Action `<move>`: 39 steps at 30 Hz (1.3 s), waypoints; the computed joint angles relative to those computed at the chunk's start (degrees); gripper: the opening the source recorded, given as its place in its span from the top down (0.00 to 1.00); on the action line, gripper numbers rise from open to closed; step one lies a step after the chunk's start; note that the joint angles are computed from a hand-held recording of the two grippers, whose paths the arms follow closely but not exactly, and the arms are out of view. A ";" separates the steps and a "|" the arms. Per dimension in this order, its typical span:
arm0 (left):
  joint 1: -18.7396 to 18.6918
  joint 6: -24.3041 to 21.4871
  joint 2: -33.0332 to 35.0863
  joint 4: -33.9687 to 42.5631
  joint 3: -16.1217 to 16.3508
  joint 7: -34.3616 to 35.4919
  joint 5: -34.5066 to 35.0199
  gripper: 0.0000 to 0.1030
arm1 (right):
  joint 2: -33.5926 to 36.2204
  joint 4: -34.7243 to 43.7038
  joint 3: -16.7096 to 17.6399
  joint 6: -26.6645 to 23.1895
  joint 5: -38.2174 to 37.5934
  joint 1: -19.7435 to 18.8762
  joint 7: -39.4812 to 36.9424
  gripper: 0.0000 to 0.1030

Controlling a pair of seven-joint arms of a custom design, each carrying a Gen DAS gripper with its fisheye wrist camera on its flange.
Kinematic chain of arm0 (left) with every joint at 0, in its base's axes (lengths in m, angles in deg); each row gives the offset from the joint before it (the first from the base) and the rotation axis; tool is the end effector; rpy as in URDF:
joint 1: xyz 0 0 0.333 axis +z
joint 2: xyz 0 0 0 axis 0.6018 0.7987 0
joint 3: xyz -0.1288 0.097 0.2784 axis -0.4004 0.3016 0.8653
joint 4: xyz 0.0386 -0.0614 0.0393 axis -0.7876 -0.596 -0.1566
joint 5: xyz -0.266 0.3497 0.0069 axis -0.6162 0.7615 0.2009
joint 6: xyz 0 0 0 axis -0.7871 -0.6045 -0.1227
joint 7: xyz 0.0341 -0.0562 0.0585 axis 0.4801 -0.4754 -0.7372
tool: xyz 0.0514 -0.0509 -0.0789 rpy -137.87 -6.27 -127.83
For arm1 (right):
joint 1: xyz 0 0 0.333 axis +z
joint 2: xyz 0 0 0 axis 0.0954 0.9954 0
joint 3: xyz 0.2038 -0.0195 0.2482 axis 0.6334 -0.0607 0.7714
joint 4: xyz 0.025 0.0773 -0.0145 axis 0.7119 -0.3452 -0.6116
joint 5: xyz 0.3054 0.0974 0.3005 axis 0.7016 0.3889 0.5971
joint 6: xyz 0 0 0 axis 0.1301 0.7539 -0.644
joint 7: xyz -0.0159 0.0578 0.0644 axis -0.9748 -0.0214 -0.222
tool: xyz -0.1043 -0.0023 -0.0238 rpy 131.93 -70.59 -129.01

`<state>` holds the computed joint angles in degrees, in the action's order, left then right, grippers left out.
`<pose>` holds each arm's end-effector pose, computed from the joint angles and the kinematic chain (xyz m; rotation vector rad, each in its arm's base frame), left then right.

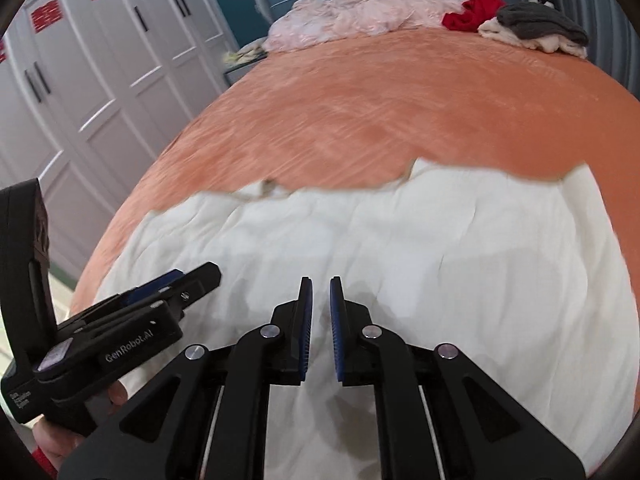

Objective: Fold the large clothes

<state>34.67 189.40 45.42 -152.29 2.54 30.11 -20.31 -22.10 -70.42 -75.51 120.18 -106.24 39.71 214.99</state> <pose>0.6882 -0.1972 0.4574 -1.7555 2.1956 -0.9481 0.6064 0.4115 0.4674 -1.4983 1.9079 -0.3860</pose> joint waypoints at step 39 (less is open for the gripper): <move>-0.05 4.00 -14.72 -17.37 3.53 -2.20 -4.41 0.26 | 1.49 0.89 2.43 -6.40 11.63 0.79 -4.13 0.92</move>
<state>34.63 193.40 30.71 -169.66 6.06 27.90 -24.72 -20.61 -69.53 -73.08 113.78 -94.61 40.50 210.86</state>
